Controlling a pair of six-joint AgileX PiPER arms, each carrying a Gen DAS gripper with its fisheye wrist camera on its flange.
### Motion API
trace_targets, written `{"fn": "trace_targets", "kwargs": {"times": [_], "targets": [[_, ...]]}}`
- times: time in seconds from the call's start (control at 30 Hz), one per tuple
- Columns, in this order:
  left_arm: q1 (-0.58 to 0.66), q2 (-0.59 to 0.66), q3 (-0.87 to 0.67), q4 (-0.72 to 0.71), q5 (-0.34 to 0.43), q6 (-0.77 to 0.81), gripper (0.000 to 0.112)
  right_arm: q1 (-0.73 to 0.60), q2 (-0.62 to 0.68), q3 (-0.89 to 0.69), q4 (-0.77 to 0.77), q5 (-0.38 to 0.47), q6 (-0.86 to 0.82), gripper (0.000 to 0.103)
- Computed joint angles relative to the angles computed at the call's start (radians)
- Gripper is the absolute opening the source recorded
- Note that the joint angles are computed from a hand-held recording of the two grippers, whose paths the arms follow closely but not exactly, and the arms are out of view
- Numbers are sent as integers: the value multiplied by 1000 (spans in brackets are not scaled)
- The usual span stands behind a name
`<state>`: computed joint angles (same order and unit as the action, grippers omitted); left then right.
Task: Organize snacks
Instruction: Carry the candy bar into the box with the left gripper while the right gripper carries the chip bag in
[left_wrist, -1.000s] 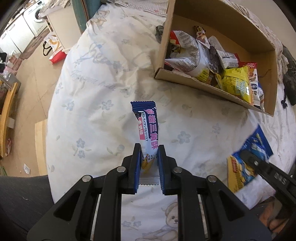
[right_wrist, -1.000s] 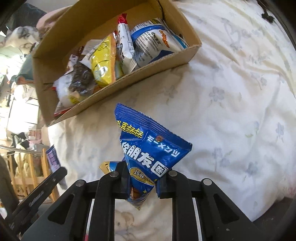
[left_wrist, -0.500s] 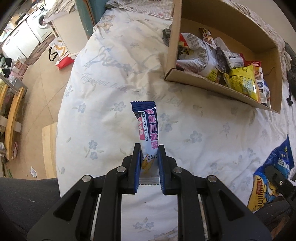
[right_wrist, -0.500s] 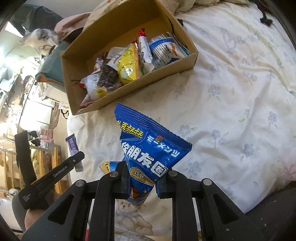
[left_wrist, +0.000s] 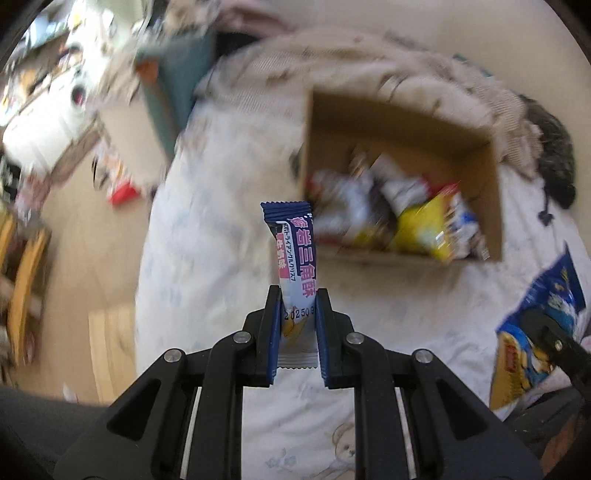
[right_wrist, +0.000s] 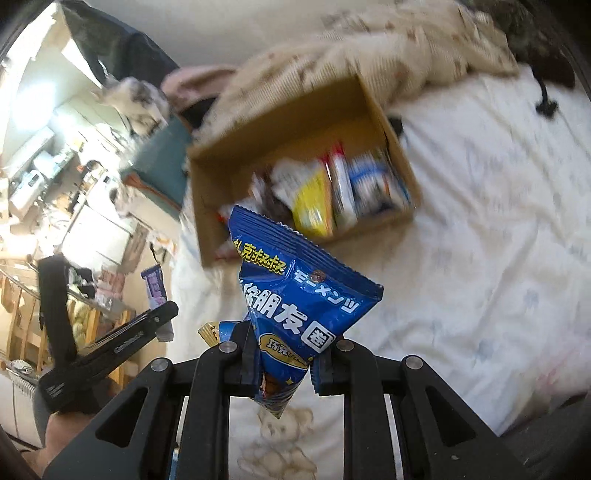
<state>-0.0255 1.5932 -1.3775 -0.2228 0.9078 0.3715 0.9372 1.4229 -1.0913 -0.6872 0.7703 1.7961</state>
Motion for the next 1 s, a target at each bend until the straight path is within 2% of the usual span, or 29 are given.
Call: {"fn": "trace_targets", "kwargs": {"times": [0.13, 0.3, 0.47, 0.77, 1.0], "targets": [[4, 14, -92, -44, 54, 32, 14, -37, -5, -53, -10, 34, -61, 20], [8, 120, -269, -47, 153, -12, 14, -106, -5, -81, 1, 24, -119, 20], [-40, 178, -345, -5, 135, -27, 14, -206, 28, -103, 85, -6, -244, 20], [-117, 331, -511, 42, 156, -55, 14, -348, 138, -156, 221, -94, -437, 20], [-162, 422, -559, 57, 117, -60, 14, -426, 214, -172, 323, -181, -536, 20]]}}
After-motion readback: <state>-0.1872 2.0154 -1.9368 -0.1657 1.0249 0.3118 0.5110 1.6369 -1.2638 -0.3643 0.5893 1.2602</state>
